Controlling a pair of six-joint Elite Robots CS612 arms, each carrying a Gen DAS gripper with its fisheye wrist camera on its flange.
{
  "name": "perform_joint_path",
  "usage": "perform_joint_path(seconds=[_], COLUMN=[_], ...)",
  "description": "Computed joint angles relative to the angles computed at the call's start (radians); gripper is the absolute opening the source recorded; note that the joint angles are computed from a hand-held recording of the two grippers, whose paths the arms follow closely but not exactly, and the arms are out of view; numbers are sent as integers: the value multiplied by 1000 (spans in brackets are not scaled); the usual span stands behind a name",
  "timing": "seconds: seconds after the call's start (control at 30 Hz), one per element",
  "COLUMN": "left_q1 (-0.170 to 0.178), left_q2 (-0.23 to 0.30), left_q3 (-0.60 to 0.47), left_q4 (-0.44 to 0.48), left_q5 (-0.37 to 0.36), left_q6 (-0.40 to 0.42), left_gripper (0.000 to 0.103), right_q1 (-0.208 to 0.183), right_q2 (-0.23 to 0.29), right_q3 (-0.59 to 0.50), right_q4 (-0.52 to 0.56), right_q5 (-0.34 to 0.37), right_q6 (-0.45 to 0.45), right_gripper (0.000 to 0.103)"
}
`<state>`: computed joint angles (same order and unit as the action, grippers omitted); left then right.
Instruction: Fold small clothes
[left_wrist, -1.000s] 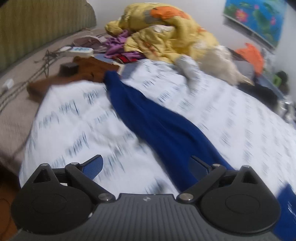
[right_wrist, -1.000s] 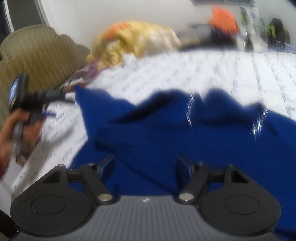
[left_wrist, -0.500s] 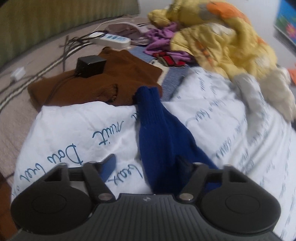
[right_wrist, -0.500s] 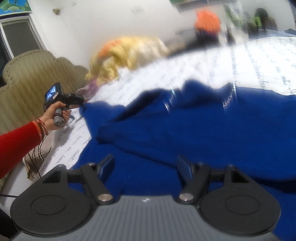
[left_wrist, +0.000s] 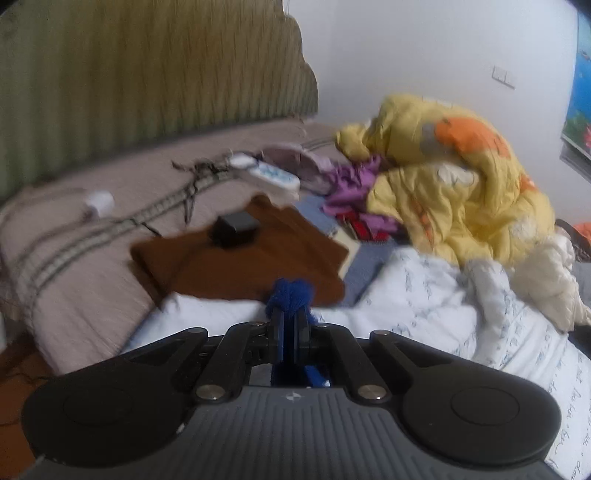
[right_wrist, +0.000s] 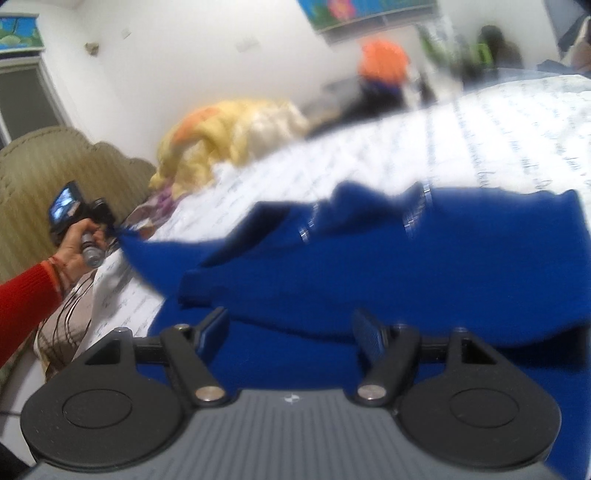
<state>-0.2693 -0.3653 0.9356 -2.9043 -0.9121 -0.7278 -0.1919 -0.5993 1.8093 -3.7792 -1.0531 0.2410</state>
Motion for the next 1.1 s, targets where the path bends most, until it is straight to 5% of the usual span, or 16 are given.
perform_joint_path(seconds=[0.07,0.17,0.3,0.47,0.63,0.87,1.0,1.07,1.1], left_q1=[-24,-79,-152,-233,-300,-328,-340,-341,-338], left_q2=[-14,-38,-106,-161,-151,-104,-98,-106,-109], left_q3=[27,97,253,406,454,418,424,430,431], left_q4=[-84,-338,-593,-697,-674,-538,-531,-491,-460], left_q5=[24,2,-203,-479,-602,-670,-709,-742,-774], left_q6=[94,360,563,708,772,728,773,802,819], left_gripper=[5,5,5,5,5,5,5,26,55], right_q1=[-4,-13,-28,-49,-76,-105,-114,-115,-113], right_q2=[-3,-6,-9,-8,-13,-20,-19,-18,-18], right_q3=[12,27,49,79,115,157,163,160,159], right_q4=[-27,-64,-100,-161,-210,-261,-267,-267,-268], right_q5=[-20,-43,-97,-152,-204,-292,-315,-321,-322], right_q6=[27,64,126,214,284,325,344,350,352], right_gripper=[73,73,73,73,73,73,73,73,73])
